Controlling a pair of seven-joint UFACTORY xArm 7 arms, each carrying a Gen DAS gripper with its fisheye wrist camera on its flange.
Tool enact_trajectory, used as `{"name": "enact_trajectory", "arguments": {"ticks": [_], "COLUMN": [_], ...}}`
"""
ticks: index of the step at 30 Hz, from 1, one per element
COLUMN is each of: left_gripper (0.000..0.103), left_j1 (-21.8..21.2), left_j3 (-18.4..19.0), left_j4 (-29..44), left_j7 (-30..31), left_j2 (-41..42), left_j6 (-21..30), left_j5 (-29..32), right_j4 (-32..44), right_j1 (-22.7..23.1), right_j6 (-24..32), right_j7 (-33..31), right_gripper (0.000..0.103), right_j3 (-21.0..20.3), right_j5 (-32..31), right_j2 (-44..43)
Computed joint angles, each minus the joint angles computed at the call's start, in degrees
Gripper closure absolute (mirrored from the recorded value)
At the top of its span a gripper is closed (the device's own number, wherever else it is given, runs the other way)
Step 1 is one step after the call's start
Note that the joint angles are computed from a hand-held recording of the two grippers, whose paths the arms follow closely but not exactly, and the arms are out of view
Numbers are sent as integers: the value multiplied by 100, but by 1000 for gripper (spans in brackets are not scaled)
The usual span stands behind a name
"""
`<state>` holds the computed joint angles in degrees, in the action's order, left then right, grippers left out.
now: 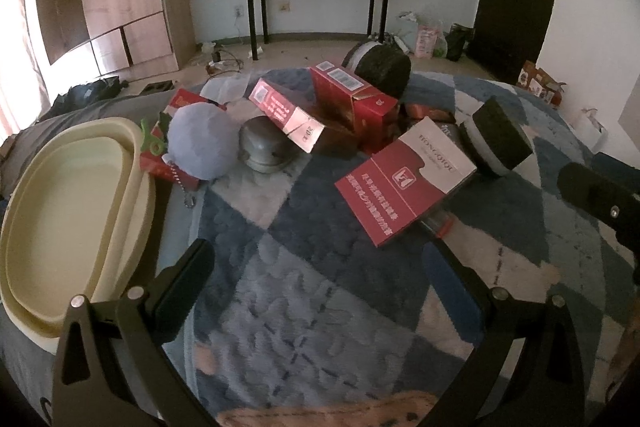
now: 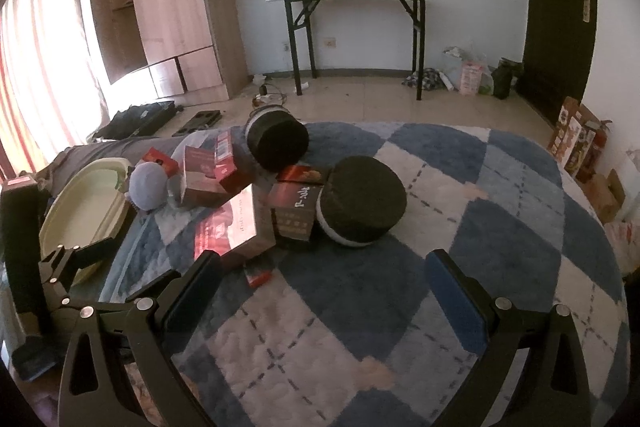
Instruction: Organize rigid objects
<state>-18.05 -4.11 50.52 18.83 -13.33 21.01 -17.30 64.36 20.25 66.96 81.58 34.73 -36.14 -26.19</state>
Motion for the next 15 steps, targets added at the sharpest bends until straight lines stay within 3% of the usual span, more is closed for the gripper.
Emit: {"name": "enact_trajectory", "arguments": {"ticks": [9,15], "left_gripper": [0,0], "left_j1": [-83,-300], "left_j3": [-16,134], "left_j4": [-6,55], "left_j7": [70,538], "left_j2": [36,-53], "left_j6": [-44,176], "left_j5": [-66,-705], "right_j4": [-59,-166], "right_j1": [2,-41], "right_j6": [-56,-139], "right_j7": [16,33], "right_gripper": [0,0], "right_j3": [-14,-38], "right_j5": [27,86], "right_j2": [-78,-206]}}
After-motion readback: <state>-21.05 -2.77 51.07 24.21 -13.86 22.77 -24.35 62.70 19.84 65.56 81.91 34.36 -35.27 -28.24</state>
